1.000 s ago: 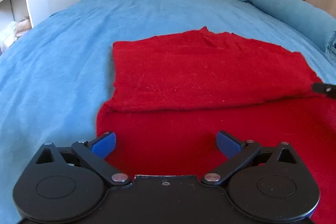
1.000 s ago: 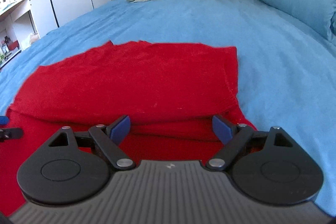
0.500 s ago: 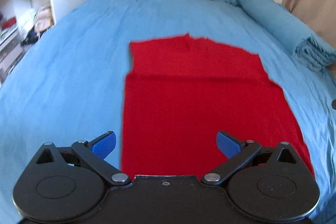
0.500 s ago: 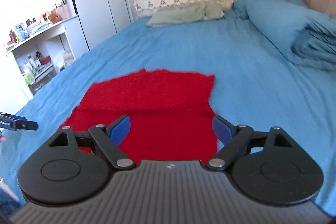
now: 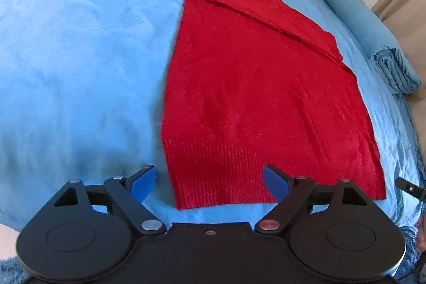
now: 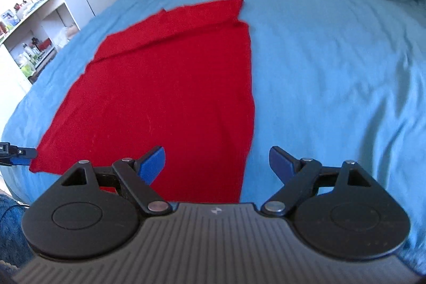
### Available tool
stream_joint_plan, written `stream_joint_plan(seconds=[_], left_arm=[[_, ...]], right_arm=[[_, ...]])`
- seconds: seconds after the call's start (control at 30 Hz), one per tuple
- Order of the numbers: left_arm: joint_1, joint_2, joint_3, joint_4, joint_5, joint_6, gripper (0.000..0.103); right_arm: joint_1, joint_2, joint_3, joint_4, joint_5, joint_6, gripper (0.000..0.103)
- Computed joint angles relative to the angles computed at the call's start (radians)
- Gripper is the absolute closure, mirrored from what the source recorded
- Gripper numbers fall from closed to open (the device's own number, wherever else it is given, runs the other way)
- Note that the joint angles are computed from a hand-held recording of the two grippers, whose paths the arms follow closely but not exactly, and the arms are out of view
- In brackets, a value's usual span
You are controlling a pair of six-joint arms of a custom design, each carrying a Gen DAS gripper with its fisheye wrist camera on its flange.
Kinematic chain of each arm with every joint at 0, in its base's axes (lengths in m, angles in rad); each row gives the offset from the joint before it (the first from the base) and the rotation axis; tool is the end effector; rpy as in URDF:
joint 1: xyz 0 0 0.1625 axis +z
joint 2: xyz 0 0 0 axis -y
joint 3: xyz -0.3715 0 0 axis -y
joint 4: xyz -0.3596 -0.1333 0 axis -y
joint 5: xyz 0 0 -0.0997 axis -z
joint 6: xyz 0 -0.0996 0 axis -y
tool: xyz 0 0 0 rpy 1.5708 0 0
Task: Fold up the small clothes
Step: 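Move both grippers open toward the sweater hem, then close the left gripper on the hem while the right gripper grasps the hem too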
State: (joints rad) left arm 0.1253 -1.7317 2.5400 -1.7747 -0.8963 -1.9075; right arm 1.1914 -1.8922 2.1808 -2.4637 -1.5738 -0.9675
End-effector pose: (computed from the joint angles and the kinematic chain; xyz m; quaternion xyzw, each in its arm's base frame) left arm -0.2005 -0.2223 0.1485 -0.1104 0.8995 -0.3438 0.2460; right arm -0.0120 -0.3892 0.3873 0.2763 -0.9138 0.2317 0.1867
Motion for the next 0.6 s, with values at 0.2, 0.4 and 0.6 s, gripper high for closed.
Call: stream_joint_plan(seconds=[0.2,0.4,0.6], left_arm=[[0.027,-0.012,0.016,-0.027,0.007,0.073,0.029],[0.012,-0.025,0.023,0.012,0.004,0.072,0.044],[0.0,-0.052,0.038,0.032,0.004,0.047,0.053]], right_arm=[[-0.045,0.004,-0.001,0.023,0.009,0.023,0.004],[-0.054,0.037,-0.02,0.04,-0.01,0.075,0.011],[-0.067,0.053,-0.021,0.053,0.002,0.099,0.031]])
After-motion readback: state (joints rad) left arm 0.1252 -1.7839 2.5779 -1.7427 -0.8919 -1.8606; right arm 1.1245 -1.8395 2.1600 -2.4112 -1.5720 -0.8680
